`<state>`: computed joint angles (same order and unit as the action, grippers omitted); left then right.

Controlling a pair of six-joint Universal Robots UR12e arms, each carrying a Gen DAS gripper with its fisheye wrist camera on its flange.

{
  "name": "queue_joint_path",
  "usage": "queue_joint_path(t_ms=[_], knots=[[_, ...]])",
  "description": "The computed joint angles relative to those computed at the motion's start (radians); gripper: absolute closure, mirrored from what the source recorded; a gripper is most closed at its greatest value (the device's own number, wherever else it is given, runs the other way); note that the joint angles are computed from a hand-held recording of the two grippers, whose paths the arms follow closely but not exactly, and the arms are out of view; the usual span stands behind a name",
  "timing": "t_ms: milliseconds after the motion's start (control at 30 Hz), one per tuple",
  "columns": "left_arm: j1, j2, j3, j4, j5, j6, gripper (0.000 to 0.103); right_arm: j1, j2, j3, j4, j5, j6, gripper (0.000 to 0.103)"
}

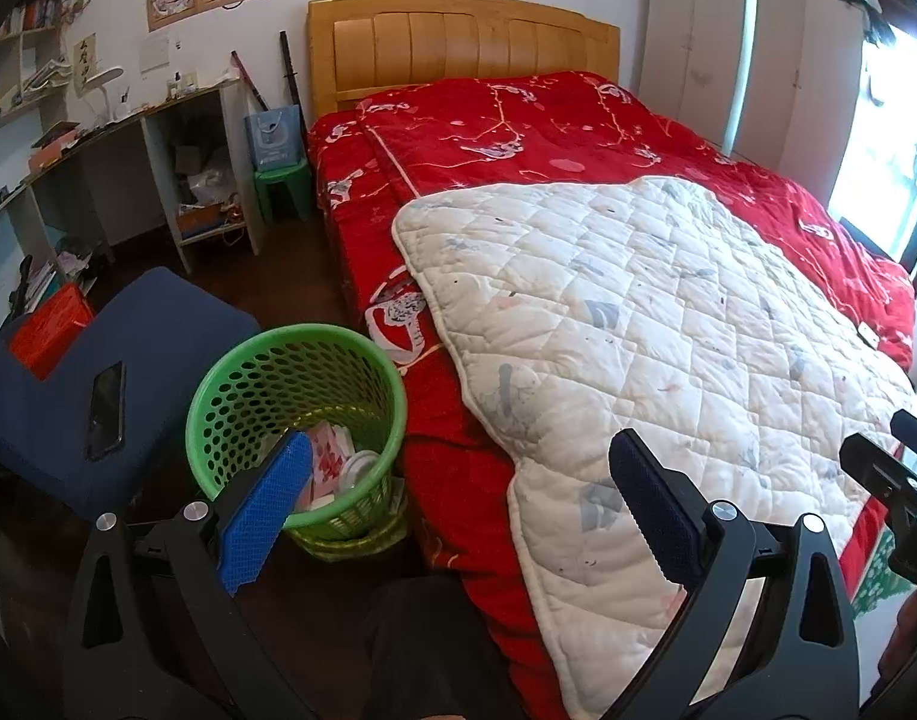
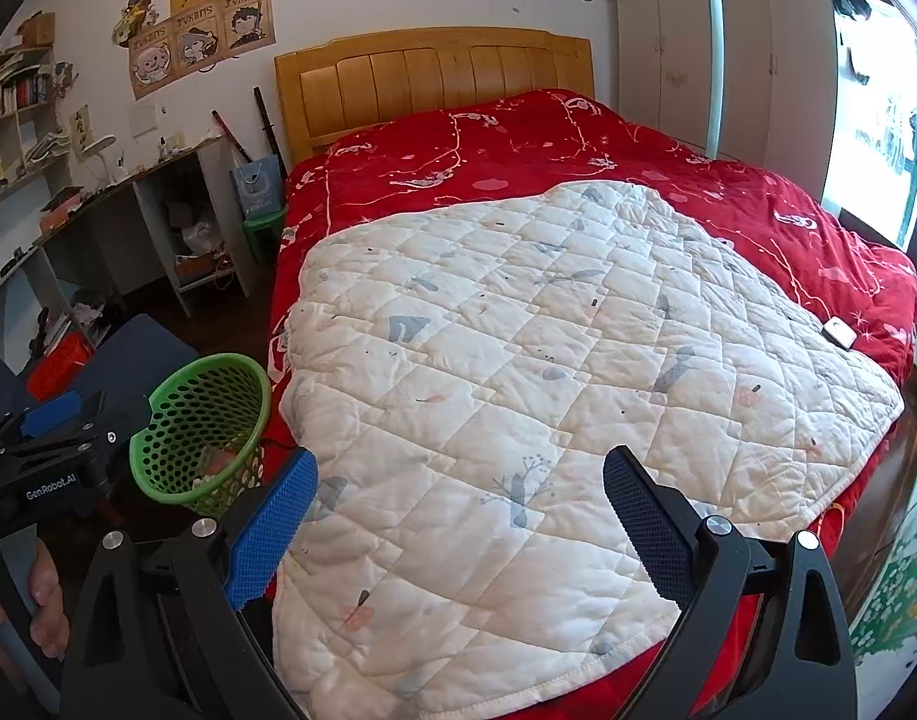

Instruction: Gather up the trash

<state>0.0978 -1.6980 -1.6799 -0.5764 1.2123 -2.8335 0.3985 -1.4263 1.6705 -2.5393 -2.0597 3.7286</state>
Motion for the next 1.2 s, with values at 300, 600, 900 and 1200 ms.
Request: queue_joint_path(t_ms=[300,600,900,1200], knots=[[0.000,0.004,-0.009,0.029,0.013,-0.010,0.005,0.001,0.000,-0.001,-0.001,-0.002,0.000,0.010],[-0.004,0.002,-0.007,0.037,0.028,-0.028,0.005,0.001,0.000,-0.005,0.005,-0.002,0.003,0.010],[-0.007,0.001,-0.007,0.040,0.033,-0.030,0.005,0.001,-0.001,-0.003,0.002,0.002,0.001,0.010],[-0.006,0.004,-0.010,0.037,0.027,-0.032,0.005,0.001,-0.001,-0.003,0.001,0.002,0.002,0.010]])
